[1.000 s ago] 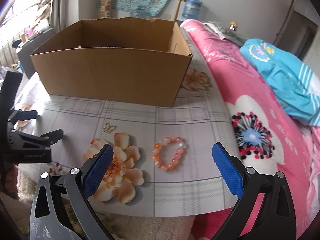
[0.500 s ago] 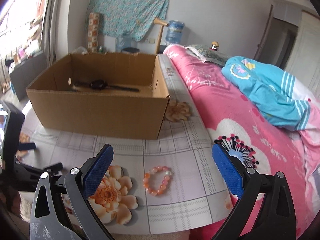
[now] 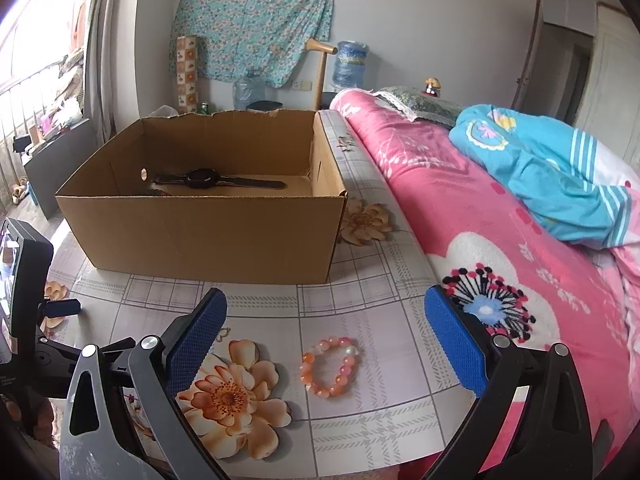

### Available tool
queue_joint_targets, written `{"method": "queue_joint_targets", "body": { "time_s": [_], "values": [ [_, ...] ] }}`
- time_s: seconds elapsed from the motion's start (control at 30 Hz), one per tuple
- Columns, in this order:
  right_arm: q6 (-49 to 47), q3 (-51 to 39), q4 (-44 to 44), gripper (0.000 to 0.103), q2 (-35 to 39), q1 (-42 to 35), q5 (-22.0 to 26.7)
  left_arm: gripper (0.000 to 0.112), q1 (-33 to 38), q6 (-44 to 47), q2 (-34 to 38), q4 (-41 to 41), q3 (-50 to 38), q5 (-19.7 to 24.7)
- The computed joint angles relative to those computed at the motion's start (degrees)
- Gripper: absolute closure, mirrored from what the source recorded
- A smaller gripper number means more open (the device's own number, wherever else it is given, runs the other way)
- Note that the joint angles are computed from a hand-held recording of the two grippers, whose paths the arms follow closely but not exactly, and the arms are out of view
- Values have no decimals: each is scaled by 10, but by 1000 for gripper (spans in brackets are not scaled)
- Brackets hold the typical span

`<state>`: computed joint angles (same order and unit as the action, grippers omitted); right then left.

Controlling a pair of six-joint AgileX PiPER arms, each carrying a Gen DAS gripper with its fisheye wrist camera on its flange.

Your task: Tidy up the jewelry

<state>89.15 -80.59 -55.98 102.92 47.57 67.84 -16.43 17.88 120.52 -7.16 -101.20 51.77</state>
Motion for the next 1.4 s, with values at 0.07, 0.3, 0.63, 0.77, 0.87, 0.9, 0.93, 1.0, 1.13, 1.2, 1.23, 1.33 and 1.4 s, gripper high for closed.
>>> {"method": "queue_joint_targets", "body": {
  "time_s": [0.07, 0.3, 0.63, 0.77, 0.87, 0.9, 0.93, 1.0, 1.13, 1.2, 1.23, 1.33, 1.4],
  "values": [
    [-1, 0, 2, 8, 0, -1, -4, 14, 0, 0, -1, 0, 2, -1],
    [-6, 11, 14, 8, -6, -5, -35, 14, 0, 0, -2, 0, 2, -1],
    [-49, 10, 63, 8, -5, -16, -117, 14, 1, 0, -3, 0, 6, -5],
    [-64, 3, 80, 8, 3, -18, -142, 14, 1, 1, -2, -1, 4, -4],
    [-77, -2, 91, 8, 7, -20, -152, 14, 1, 0, -3, 0, 4, -4],
    [-83, -3, 96, 8, 9, -22, -157, 14, 0, 0, -2, 0, 4, -4],
    [-87, -6, 100, 8, 12, -23, -160, 14, 0, 0, -2, 0, 3, -4],
    [-96, -9, 110, 9, 16, -25, -167, 14, 0, 0, -3, 0, 5, -5],
    [-107, -8, 128, 14, 19, -31, -187, 14, 0, -1, -3, 0, 4, -5],
    [-114, -6, 138, 18, 19, -36, -198, 14, 0, -2, -3, 1, 4, -4],
    [-117, -4, 144, 19, 19, -39, -204, 14, 0, -2, -4, 1, 6, -5],
    [-134, -3, 169, 25, 23, -51, -224, 14, 0, -1, -5, 0, 9, -8],
    [-147, -3, 184, 28, 27, -58, -236, 14, 0, 0, -5, 0, 10, -10]
  ]
}}
